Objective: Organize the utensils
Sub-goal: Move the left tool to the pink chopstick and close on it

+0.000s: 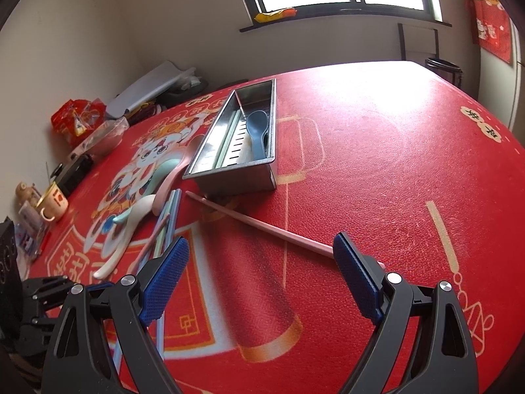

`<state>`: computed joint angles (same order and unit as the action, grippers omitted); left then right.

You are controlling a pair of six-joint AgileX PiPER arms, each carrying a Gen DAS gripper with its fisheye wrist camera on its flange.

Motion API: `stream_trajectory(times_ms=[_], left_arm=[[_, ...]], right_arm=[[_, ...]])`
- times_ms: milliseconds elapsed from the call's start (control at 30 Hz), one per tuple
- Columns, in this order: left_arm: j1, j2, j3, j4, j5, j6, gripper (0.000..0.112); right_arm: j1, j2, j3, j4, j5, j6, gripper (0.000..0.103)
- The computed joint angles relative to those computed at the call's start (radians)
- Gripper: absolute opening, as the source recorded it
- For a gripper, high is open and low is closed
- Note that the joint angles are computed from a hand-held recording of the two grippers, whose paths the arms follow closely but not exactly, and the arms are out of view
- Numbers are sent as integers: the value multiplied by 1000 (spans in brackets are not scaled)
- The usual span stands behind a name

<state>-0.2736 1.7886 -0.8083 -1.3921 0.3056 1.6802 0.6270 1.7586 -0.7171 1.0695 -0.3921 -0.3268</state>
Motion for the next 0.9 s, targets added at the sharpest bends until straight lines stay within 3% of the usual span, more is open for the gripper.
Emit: stream_trajectory(times_ms=[567, 900], left_arm=[[-39, -10, 28, -162, -66, 155, 21], [-35, -7, 25, -156, -62, 151, 21]], right_arm=[[-41, 1, 36, -266, 15, 288, 86], [-36, 9, 25, -240, 24, 254, 86]])
